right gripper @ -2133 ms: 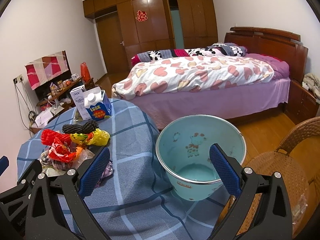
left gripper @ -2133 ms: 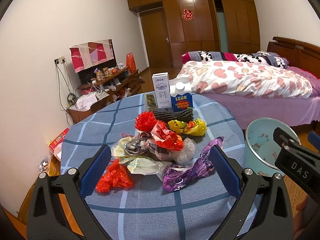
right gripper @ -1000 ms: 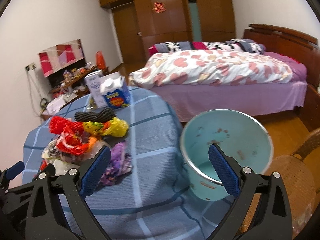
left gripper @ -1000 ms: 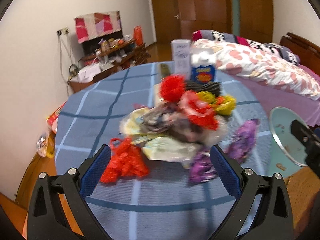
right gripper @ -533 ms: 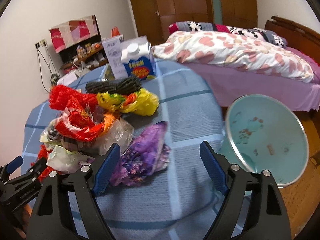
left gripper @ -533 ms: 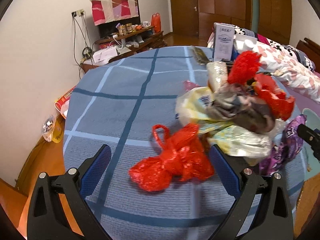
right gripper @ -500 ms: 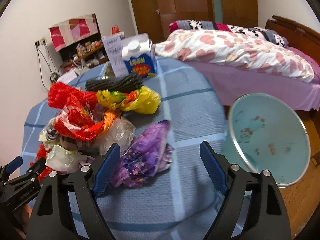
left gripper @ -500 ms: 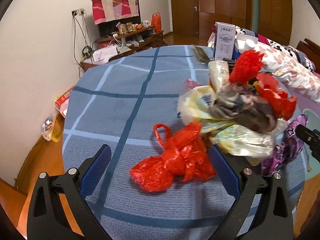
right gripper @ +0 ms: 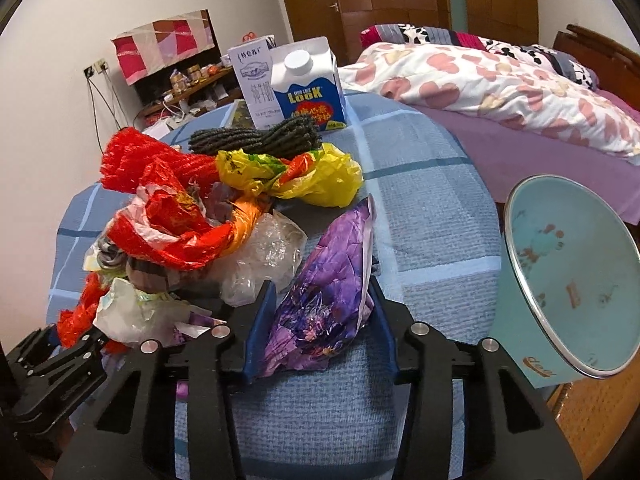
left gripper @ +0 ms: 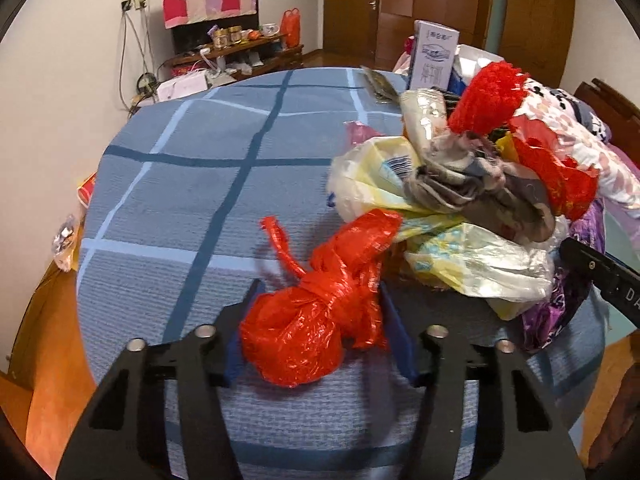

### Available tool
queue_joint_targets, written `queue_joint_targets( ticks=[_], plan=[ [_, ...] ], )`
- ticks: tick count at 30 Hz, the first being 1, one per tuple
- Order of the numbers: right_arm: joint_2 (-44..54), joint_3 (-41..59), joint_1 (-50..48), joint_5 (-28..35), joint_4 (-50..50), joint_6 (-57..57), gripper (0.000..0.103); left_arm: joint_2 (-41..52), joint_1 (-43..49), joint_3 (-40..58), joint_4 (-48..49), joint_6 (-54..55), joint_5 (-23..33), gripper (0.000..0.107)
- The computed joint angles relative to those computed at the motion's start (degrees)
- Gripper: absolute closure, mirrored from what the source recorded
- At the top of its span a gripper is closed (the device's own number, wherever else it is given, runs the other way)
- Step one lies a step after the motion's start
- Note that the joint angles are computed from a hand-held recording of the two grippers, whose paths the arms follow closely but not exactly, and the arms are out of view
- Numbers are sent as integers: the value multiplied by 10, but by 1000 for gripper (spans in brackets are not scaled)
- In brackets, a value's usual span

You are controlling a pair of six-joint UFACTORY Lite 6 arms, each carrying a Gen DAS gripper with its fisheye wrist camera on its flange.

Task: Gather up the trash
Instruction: 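Grasp the red plastic bag with the left tool while the right tool grasps the purple wrapper, then carry both items over the blue bucket and open both tools to drop them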

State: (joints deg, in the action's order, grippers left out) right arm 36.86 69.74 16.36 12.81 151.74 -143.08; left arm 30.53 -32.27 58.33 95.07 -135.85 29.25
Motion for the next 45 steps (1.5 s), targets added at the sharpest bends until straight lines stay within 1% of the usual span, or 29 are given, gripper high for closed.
queue_joint_targets(
  ticks=[1,3,6,9,13,16,18,23,28,30,34,38,40,42,45],
  plan=[
    [-6,-7,-1,5,8,-9,62,2,-2,2,4,-2,2,61],
    [-21,-22,-4,14,32,-31,64,2,-4,2,20,-15,0,70],
    [-47,-46,-9,27,64,-63,66,-8,-11,-6,40,-33,11,74],
    [-76,-73,-12,42,98,-95,66,-31,-24,-16,36,-26,30,75],
    [-115,-106,-17,58,138,-138,66,-69,-43,-25,4,8,56,75],
    [-145,-128,-27,69,158,-164,66,-98,-69,-29,-29,40,103,75],
    [-163,-142,-36,78,156,-164,66,-116,-85,-29,-43,54,126,75],
    [-199,-164,-63,89,116,-132,66,-126,-110,-1,-63,85,147,75],
    [-226,-183,-105,99,63,-87,66,-96,-132,63,-76,119,143,75],
    [-234,-191,-126,105,52,-75,66,-70,-142,105,-80,140,135,75],
    [-239,-188,-193,115,-6,-19,66,-11,-157,193,-87,175,113,75],
    [-219,-171,-261,119,-37,17,66,83,-169,333,-123,251,94,75],
    [-203,-150,-289,116,-72,61,66,121,-170,392,-143,283,79,75],
    [-196,-137,-308,113,-65,55,66,156,-172,445,-163,315,68,75],
    [-185,-128,-323,106,9,-29,66,219,-176,542,-211,384,61,75]
  ],
)
